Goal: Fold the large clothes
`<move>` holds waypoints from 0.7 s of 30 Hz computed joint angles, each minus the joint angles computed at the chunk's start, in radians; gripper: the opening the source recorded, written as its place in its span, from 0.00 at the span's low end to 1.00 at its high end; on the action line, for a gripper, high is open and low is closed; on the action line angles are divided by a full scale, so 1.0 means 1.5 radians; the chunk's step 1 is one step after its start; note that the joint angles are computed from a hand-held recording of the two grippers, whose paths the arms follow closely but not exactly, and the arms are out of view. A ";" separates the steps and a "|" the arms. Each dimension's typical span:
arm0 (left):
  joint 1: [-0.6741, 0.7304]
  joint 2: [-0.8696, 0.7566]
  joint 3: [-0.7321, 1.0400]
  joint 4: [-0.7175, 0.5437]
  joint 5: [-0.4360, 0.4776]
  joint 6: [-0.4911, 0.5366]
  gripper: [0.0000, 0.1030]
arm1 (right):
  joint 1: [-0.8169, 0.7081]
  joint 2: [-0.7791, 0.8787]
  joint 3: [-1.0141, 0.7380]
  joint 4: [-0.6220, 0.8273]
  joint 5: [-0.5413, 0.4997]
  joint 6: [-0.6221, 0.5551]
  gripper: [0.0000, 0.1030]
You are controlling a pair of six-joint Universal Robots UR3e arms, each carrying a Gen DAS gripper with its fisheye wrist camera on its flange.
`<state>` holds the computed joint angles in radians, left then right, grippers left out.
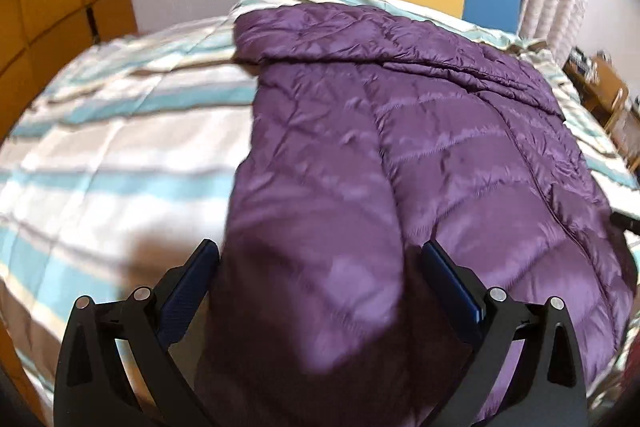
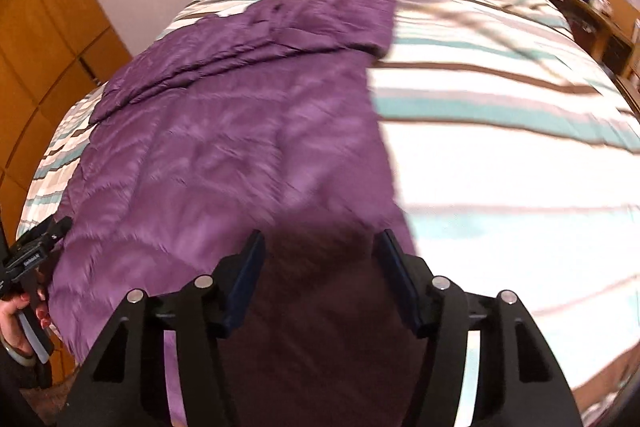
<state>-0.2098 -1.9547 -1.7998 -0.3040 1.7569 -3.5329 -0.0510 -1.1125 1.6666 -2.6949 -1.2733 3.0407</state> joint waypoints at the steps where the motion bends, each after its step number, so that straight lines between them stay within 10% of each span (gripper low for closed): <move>1: 0.003 0.011 -0.018 0.006 -0.008 -0.012 0.97 | -0.009 -0.017 0.023 -0.004 0.001 -0.005 0.57; 10: -0.010 0.086 -0.155 0.091 -0.035 0.002 0.80 | -0.080 -0.116 0.185 -0.002 0.077 -0.090 0.57; 13: -0.015 0.087 -0.170 0.109 -0.042 -0.005 0.75 | -0.071 -0.113 0.199 -0.029 0.077 -0.091 0.43; 21: -0.016 0.093 -0.162 0.105 -0.086 0.015 0.20 | -0.067 -0.133 0.224 -0.041 0.105 -0.131 0.11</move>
<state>-0.2344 -1.8150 -2.0424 -0.1464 1.6272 -3.5109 -0.1517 -1.3115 2.0028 -2.7565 -1.1154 2.8445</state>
